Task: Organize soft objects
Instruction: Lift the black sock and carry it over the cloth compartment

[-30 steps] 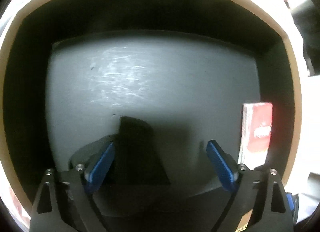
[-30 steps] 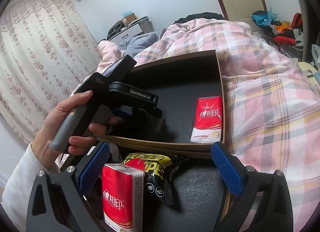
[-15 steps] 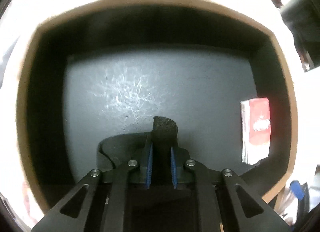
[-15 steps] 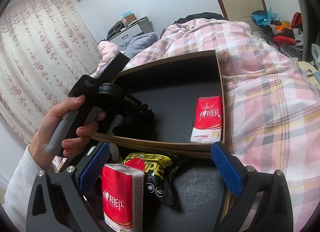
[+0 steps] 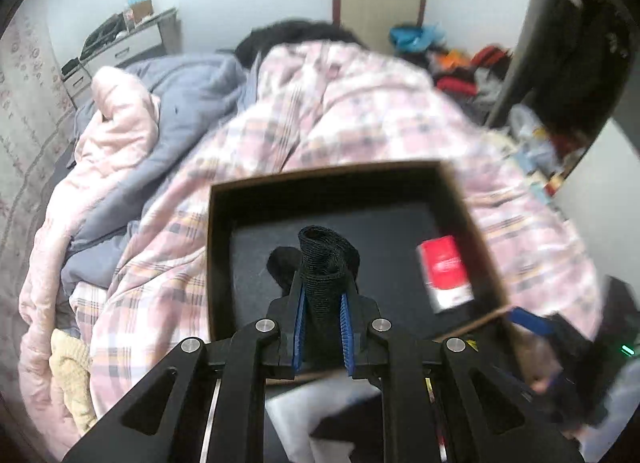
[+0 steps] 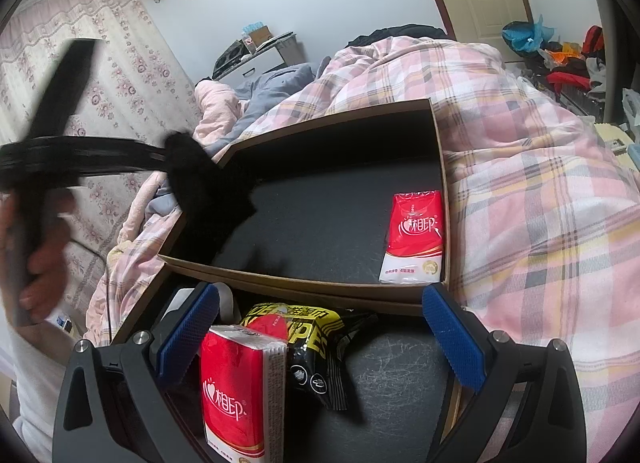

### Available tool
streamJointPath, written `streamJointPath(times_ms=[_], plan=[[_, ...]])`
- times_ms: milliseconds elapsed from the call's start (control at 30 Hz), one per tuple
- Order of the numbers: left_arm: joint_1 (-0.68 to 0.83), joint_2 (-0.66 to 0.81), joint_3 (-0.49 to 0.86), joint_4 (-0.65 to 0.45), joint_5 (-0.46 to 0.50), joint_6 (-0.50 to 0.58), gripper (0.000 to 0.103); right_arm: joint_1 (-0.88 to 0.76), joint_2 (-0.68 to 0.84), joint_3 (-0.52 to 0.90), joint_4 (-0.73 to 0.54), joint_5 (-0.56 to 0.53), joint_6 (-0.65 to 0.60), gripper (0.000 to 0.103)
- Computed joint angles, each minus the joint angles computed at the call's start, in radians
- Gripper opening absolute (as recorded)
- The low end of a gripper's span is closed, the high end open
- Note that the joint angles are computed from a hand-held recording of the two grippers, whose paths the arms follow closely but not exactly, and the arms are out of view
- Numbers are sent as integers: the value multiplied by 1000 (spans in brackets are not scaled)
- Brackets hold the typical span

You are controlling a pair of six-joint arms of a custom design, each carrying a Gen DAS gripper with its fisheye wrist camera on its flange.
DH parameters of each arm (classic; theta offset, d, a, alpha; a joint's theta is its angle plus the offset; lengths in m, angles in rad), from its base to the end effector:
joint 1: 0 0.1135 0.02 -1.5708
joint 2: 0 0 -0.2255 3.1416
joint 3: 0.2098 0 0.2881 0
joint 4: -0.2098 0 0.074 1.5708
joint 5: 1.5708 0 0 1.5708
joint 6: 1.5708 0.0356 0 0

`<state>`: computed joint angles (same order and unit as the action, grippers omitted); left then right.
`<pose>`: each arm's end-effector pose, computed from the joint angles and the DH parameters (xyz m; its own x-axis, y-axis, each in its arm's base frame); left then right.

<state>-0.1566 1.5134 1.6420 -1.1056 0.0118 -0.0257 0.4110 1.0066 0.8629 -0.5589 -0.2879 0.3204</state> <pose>0.3359 -0.0535 0.3434 -0.8226 0.1039 -0.5591 0.1414 0.9897 -0.0242 0.2429 0.1169 0.2532 -0.7455 0.0045 -0.6665 -0.3655 0.8334 0.4145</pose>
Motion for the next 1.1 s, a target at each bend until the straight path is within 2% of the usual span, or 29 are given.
streamJointPath(times_ms=[133, 267, 433, 533, 633, 667, 800, 1100], plan=[[72, -131, -32, -29, 143, 41, 11, -1, -3, -3, 0, -1, 1, 101], [140, -346, -208, -35, 299, 92, 11, -2, -4, -4, 0, -2, 1, 101], [272, -506, -390, -92, 502, 219, 11, -1, -5, -5, -2, 0, 1, 101], [303, -526, -471, -94, 516, 260, 11, 0, -4, -5, -3, 3, 1, 101], [244, -441, -520, -36, 393, 199, 11, 4, -1, -3, -3, 10, 3, 101], [233, -411, -528, -20, 380, 169, 11, 7, 0, -2, -4, 15, 3, 101], [226, -299, -528, -17, 413, 124, 11, 8, -2, -2, -8, 19, 1, 101], [293, -237, -512, -53, 537, 94, 12, 5, 4, 3, -13, 10, -5, 101]])
